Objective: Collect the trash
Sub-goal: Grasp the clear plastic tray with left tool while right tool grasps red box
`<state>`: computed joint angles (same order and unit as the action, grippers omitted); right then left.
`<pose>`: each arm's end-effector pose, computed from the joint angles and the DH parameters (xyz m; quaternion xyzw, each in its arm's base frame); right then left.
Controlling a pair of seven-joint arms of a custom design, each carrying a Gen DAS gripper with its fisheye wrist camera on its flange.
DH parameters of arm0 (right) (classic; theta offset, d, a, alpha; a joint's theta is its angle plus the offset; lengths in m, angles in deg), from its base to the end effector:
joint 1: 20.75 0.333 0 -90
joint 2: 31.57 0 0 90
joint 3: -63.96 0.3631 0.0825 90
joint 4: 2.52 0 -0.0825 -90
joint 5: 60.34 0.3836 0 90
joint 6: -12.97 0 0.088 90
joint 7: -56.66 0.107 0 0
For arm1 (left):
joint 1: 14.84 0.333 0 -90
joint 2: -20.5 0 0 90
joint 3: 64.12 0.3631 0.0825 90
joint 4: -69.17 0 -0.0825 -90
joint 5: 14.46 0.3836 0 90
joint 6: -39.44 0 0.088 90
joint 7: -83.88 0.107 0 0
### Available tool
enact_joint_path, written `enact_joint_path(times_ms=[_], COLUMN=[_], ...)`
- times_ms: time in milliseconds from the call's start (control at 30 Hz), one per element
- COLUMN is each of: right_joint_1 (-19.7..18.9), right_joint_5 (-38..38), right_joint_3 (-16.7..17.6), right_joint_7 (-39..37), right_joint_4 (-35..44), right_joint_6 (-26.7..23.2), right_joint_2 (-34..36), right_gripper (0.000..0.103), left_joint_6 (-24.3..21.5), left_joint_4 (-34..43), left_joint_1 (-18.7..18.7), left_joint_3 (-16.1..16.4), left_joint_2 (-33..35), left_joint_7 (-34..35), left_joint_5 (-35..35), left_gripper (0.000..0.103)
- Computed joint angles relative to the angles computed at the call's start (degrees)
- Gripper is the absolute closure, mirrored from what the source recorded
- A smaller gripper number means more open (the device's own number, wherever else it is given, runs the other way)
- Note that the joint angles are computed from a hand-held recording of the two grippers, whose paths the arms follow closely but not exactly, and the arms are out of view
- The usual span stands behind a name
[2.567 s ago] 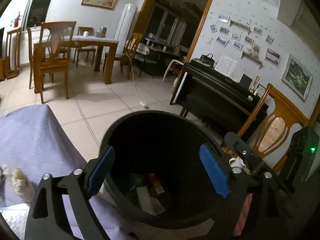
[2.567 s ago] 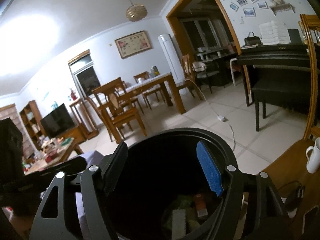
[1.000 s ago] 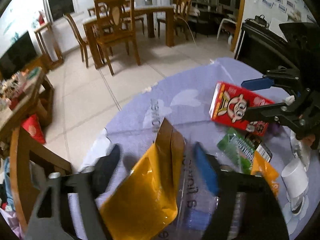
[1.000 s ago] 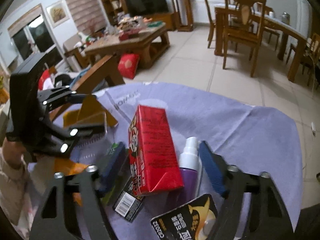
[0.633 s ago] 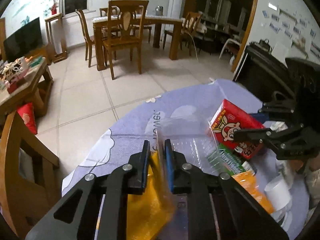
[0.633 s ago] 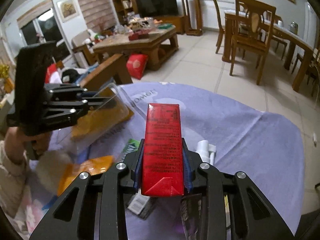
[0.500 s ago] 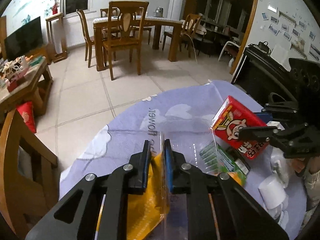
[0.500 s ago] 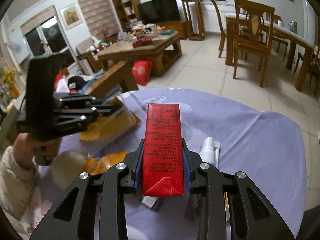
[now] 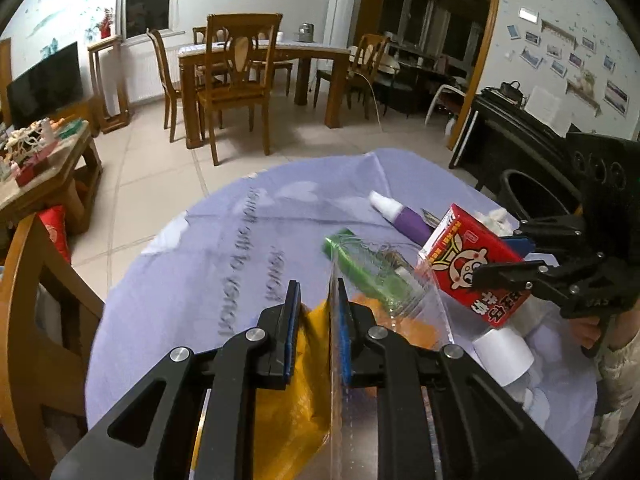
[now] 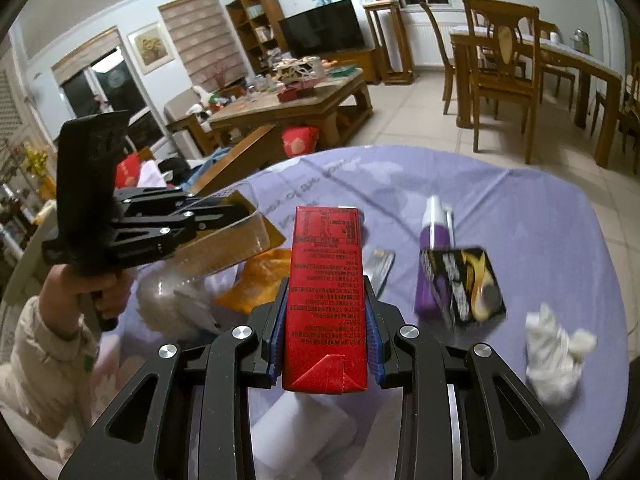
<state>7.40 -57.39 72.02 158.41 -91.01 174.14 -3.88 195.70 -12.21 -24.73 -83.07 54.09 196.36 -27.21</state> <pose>0.6281 0.4274 0.5100 -0.7536 0.5317 -0.0966 0.3741 0.7226 -0.3079 0.4953 -0.4288 0.8154 -0.3683 0.1248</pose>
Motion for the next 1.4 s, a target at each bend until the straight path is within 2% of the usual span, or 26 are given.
enact_joint_path(times_ms=[133, 233, 300, 367, 400, 533, 667, 733, 800, 833, 867, 933, 967, 1000, 1067, 1167, 1267, 1400], right_joint_1=[1.5, 0.5, 0.8, 1.4, 1.7, 2.2, 1.0, 0.9, 0.6, 0.3, 1.0, 1.5, 1.5, 1.4, 1.2, 1.7, 2.2, 2.8], right_joint_5=[-1.1, -0.3, -0.2, -1.1, -1.6, -3.2, -2.5, -2.4, -2.1, -1.8, -2.5, -3.2, -3.4, -3.5, -3.5, -4.4, -5.4, -7.0], right_joint_3=[-1.1, 0.1, -0.1, -0.9, -1.2, -2.1, -0.9, -0.8, -0.3, 0.0, -0.8, -1.3, -1.3, -1.2, -0.9, -1.4, -2.0, -2.9], right_joint_7=[2.2, 2.5, 3.6, 5.0, 5.7, 7.9, 8.1, 8.4, 8.4, 8.1, 8.7, 9.2, 9.3, 9.2, 8.9, 9.2, 9.7, 11.1], right_joint_4=[-6.3, -10.4, -11.9, -12.7, -13.1, -15.1, -16.7, -17.6, -17.4, -17.4, -17.5, -17.4, -17.5, -17.5, -17.2, -16.9, -16.4, -16.4], right_joint_6=[4.0, 6.9, 7.7, 7.1, 7.1, 7.2, 8.8, 9.6, 9.6, 9.7, 9.6, 9.4, 9.4, 9.2, 8.6, 7.9, 7.3, 7.4], right_joint_2=[-3.8, -6.2, -6.9, -7.5, -7.6, -8.4, -8.5, -8.8, -8.5, -8.5, -8.6, -8.7, -8.7, -8.7, -8.6, -8.5, -8.4, -8.4], right_gripper=[0.071, 0.071, 0.071, 0.071, 0.071, 0.071, 0.071, 0.071, 0.071, 0.071, 0.071, 0.071, 0.071, 0.071, 0.071, 0.071, 0.071, 0.071], left_joint_6=[4.3, 6.8, 8.6, 7.2, 8.0, 10.1, 12.4, 13.3, 15.3, 16.4, 17.9, 17.7, 17.6, 16.2, 13.4, 10.7, 8.5, 5.8], left_joint_4=[-5.0, -7.4, -9.1, -8.5, -9.0, -11.1, -13.1, -14.1, -15.6, -16.2, -17.1, -17.5, -17.7, -17.4, -16.8, -16.8, -16.0, -14.9], left_joint_1=[1.0, 1.1, -0.9, -3.6, -4.8, -4.1, -4.2, -4.4, -5.7, -6.7, -6.4, -3.3, -3.2, -4.3, -6.0, -2.0, -1.3, 1.9], left_joint_3=[-1.7, -2.6, -0.8, 2.3, 3.6, 2.4, 2.7, 2.9, 4.6, 5.8, 5.4, 1.5, 1.3, 2.7, 4.6, -0.8, -2.1, -7.6], left_joint_2=[-3.0, -4.7, -5.6, -5.4, -5.4, -6.3, -7.3, -7.9, -8.7, -9.1, -9.4, -9.3, -9.3, -9.4, -9.2, -9.0, -8.6, -7.9], left_joint_7=[1.2, 2.3, 1.1, -2.2, -4.0, -6.0, -8.2, -9.3, -11.4, -13.0, -13.3, -11.4, -11.4, -12.3, -13.8, -9.4, -8.0, -2.4], left_joint_5=[-1.7, -2.2, -0.3, 3.0, 4.6, 5.6, 7.1, 7.9, 9.5, 10.6, 11.0, 10.1, 10.2, 11.0, 12.7, 9.4, 6.4, -1.9], left_gripper=[0.085, 0.085, 0.084, 0.084, 0.084, 0.084, 0.084, 0.076, 0.038, 0.032, 0.032, 0.034, 0.046, 0.058, 0.059, 0.059, 0.058, 0.057])
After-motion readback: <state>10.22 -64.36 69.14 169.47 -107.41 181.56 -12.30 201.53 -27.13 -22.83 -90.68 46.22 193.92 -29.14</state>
